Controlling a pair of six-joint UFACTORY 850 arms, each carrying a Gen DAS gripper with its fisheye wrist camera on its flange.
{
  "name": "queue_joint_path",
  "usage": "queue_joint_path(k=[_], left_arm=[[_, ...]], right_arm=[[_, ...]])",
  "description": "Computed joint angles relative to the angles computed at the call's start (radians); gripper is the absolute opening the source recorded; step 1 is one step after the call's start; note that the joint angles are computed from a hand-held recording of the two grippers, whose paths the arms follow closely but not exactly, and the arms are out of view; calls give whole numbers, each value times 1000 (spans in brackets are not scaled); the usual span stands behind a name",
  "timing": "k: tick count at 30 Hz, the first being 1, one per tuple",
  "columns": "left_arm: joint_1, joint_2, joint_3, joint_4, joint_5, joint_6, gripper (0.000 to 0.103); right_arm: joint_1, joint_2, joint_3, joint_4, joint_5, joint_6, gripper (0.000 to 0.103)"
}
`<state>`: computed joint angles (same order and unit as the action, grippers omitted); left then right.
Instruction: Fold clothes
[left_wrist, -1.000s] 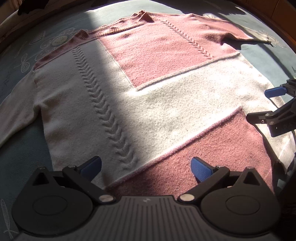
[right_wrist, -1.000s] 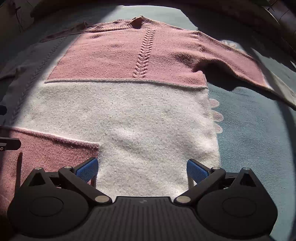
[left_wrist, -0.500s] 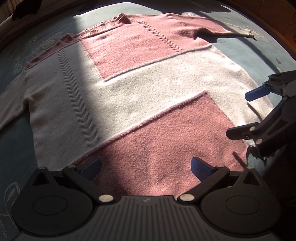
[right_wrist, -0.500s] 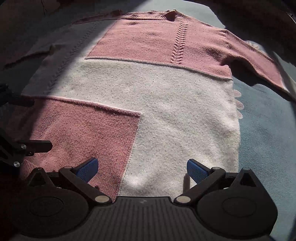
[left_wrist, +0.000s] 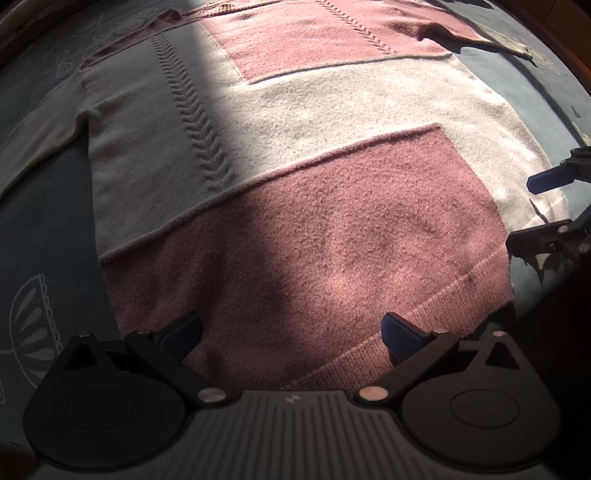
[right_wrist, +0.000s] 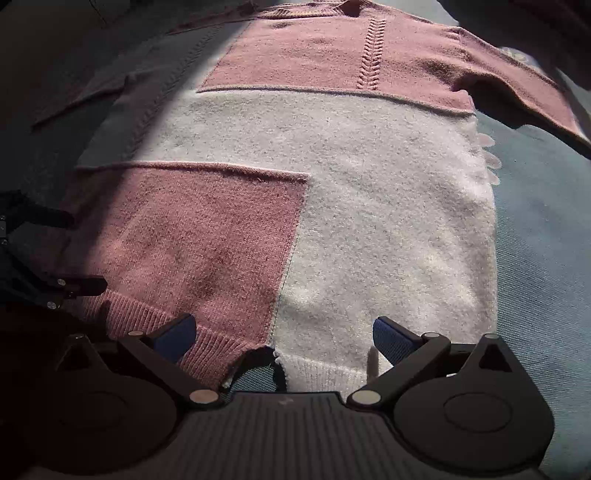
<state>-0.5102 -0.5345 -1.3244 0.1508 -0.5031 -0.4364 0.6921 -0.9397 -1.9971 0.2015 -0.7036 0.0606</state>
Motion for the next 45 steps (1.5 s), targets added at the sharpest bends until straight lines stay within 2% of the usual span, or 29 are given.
queue_joint_path(k=[4, 6, 9, 12, 14, 18, 20, 25, 28, 32, 34, 40, 43, 45], left_arm=[[-3, -27, -23, -18, -18, 30, 102], [-2, -23, -13, -32, -23, 33, 102], [-1, -11, 3, -38, -28, 35, 102], [2, -19, -19, -55, -65, 50, 102], [3, -20, -30, -58, -63, 54, 102], [-3, -29, -46, -38, -52, 60, 102], [-2, -40, -55, -69, -72, 84, 102], [-3, -21, -20, -68, -68, 85, 102], [2, -24, -24, -78, -75, 92, 103], [5, -24, -24, -80, -73, 78, 102], [6, -20, -19, -82, -70, 86, 103], [7, 7, 26, -57, -20, 71, 103], [13, 5, 12, -88, -59, 82, 102], [23, 22, 32, -135, -44, 98, 102]], right_arm=[[10, -38, -43, -8, 3, -1, 103], [8, -3, 20, -31, 27, 22, 103], [4, 58, 120, -49, 15, 50, 103], [6, 87, 154, -98, 1, 80, 103], [6, 100, 164, -127, 26, 114, 103], [-1, 66, 114, -157, 64, 178, 103], [-9, 35, 79, -141, 38, 195, 103], [-11, 67, 133, -129, 13, 158, 103], [-3, 79, 141, -209, 30, 184, 103], [-10, 24, 57, -274, 29, 217, 103], [-16, -8, 13, -292, -5, 241, 103], [-26, 11, 53, -268, -22, 218, 103], [-15, 9, 54, -305, -21, 224, 103], [-15, 6, 50, -309, -24, 235, 103]])
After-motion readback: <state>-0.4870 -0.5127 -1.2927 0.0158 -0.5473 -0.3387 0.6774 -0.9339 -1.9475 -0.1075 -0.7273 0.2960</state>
